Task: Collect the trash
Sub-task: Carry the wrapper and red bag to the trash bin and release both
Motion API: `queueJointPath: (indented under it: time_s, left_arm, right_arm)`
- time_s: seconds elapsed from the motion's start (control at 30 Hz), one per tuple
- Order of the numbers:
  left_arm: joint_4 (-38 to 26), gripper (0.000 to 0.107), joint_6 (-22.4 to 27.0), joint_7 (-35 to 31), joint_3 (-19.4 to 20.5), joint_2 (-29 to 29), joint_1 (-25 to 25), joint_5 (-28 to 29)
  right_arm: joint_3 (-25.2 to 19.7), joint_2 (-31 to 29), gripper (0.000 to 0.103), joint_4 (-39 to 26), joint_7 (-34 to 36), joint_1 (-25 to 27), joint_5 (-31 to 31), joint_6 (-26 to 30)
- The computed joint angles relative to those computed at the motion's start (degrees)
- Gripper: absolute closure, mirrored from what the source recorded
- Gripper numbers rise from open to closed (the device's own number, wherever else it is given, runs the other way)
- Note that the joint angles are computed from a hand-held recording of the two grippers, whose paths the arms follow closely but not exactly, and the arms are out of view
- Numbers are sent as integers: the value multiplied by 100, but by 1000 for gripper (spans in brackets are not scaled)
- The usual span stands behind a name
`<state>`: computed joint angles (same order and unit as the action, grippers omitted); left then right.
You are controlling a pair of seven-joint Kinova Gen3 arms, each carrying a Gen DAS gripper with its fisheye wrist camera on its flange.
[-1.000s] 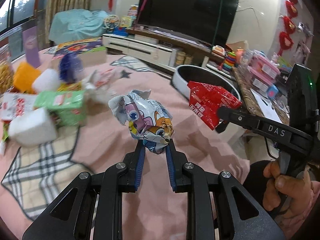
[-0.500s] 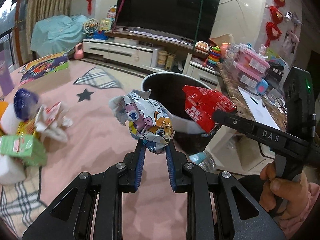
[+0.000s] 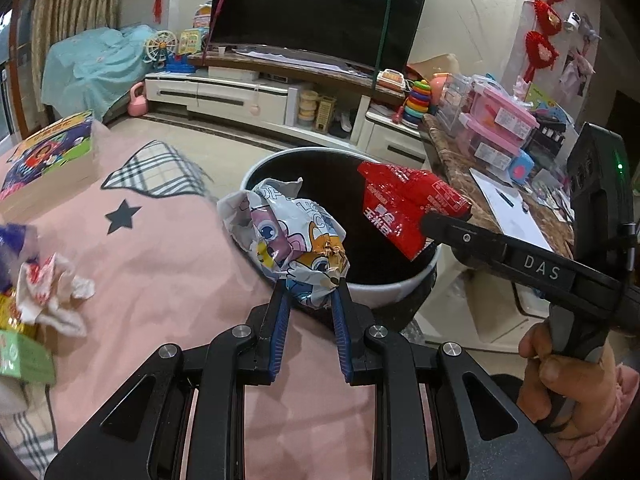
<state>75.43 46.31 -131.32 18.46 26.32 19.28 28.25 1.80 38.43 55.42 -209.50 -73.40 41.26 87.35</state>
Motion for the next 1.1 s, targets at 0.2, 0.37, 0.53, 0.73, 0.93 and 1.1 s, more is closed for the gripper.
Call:
queueJointPath:
  time_s: [0.2,0.37,0.53,0.73,0.93,1.1]
  left_arm:
    - [-522,88,276,300,-93,288,302,-288]
    - [-792,88,362,521,-140,447,457,-497]
    - [-1076,87,512,697,-168,624,586,-673]
    - [-1415,87,735,857,-212,820,733,-864]
    - [-1554,65,864,1031,-248,882,808,-975]
    - [-1032,47,364,860,-186,553,645,-864]
  right_arm:
    - [-56,-176,82,349,-87,139,-41,-159]
    - [-129,-259,82,531,-80,286,-108,-284]
    - [-192,-377,81,787,-168,395,-122,-430]
    - [-258,-468,78,967,-194,527,-154,-542]
    - [-314,-499,70,991,-81,665,-284,-584]
    - [-274,-488,50,919,-138,595,-229,-471]
